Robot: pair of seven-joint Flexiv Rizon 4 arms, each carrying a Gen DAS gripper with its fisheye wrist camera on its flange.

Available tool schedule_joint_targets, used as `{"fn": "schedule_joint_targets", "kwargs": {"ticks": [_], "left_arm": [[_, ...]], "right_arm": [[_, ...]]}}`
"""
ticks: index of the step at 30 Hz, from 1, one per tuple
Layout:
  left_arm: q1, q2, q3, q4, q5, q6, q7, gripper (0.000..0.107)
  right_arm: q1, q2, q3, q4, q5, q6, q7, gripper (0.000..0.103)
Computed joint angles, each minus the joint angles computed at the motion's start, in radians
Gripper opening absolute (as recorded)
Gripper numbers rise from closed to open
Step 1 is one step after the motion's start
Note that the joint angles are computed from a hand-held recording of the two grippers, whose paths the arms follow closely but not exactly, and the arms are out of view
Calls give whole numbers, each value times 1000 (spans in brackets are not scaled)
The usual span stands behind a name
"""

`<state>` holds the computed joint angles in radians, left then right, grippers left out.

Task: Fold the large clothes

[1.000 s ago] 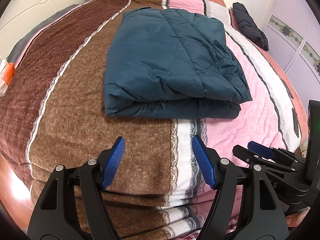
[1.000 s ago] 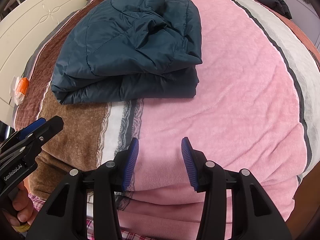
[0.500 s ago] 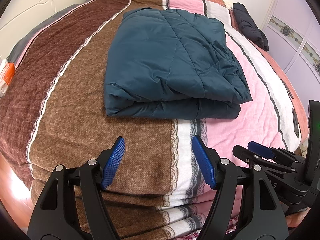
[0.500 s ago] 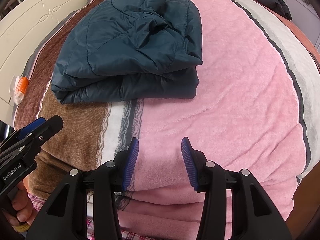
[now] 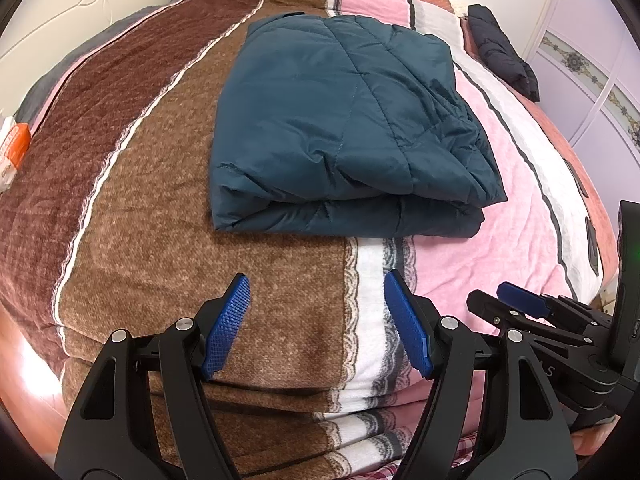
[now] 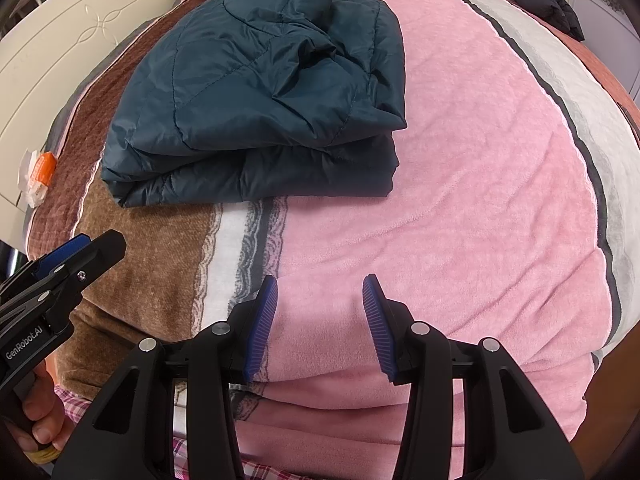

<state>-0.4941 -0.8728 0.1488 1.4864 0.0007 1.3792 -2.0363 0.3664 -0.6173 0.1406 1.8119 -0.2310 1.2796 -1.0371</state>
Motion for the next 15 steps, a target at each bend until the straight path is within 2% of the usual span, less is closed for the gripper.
{"fn": "schedule_joint_targets", "kwargs": {"ticks": [15], "left_arm": [[1, 1, 0, -2, 5, -5, -3, 69]], "right_arm": [[-1, -1, 1, -3, 3, -4, -4, 46]]}}
